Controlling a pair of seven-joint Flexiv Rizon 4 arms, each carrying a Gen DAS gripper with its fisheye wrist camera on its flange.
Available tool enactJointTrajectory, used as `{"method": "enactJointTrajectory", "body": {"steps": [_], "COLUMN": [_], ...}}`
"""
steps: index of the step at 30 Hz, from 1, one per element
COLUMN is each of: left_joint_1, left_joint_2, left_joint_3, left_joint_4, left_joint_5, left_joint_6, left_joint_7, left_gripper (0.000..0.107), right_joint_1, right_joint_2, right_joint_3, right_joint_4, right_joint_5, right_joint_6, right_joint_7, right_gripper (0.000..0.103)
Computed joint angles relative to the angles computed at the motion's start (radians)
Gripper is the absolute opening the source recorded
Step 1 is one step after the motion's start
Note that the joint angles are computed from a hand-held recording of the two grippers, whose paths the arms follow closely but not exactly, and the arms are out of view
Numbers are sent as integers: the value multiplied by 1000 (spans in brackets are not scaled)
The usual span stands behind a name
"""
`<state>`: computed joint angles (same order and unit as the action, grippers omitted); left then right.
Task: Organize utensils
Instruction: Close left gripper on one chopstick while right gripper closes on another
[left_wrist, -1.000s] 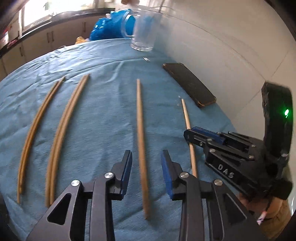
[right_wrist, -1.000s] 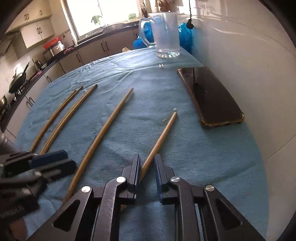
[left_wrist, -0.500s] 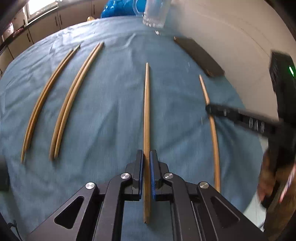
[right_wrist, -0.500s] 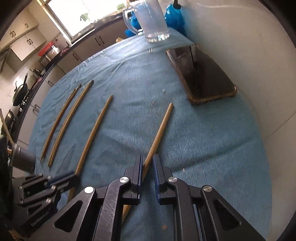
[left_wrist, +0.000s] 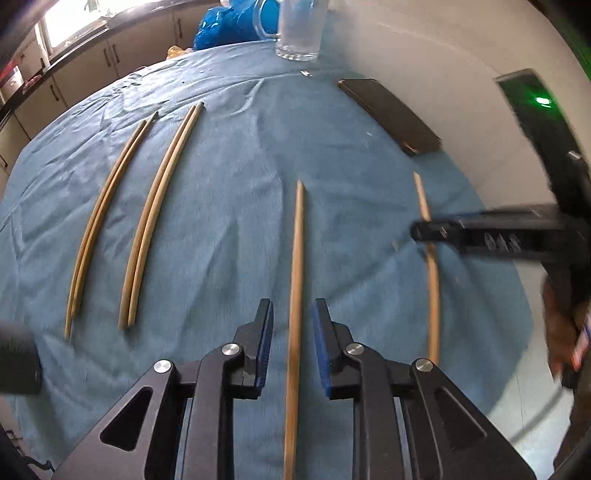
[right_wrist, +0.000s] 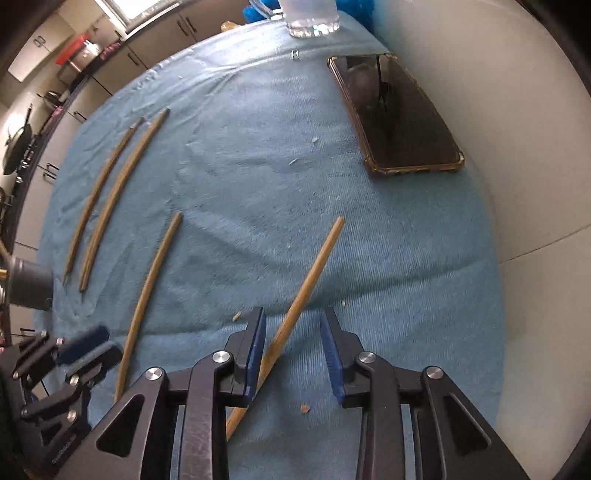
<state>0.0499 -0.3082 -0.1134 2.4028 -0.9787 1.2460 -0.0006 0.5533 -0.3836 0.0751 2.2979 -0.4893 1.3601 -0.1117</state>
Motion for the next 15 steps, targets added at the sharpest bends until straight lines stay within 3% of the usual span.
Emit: {"method": "enactJointTrajectory", "body": {"steps": [2, 4, 5, 7, 11, 13, 15], "left_joint_1": [-24, -56, -51, -51, -21, 11, 52], "left_joint_2": [-32, -78, -83, -99, -104, -97, -89], "left_joint_3": [-12, 5, -20, -16, -31, -50, -85], "left_joint_4": [-20, -52, -55, -72, -77, -73, -61], "left_joint_5": [14, 116, 98, 170, 269, 296, 284], "left_joint_6": [44, 91, 124, 135, 133, 116, 120], "left_joint_7": [-25, -109, -100, -151, -169, -172, -171], "left_gripper": [20, 20, 20, 19, 17, 6, 6], "right_joint_1": [-37, -65, -73, -80, -63, -38, 0], "right_joint_2": [-12, -25, -31, -39, -46, -48, -49], "right_joint_3": [49, 89, 102, 114, 97, 74, 44], "right_joint_4": [-42, -88, -108, -134, -152, -153, -162], "right_joint_5": [47, 97, 118, 147, 156, 126, 62], "right_joint_6": [-65, -128, -155, -191, -213, -222, -265], "right_joint_7": [-61, -125, -151, -190, -202, -182, -154], "right_gripper": [33, 33, 33, 33, 33, 32, 27]}}
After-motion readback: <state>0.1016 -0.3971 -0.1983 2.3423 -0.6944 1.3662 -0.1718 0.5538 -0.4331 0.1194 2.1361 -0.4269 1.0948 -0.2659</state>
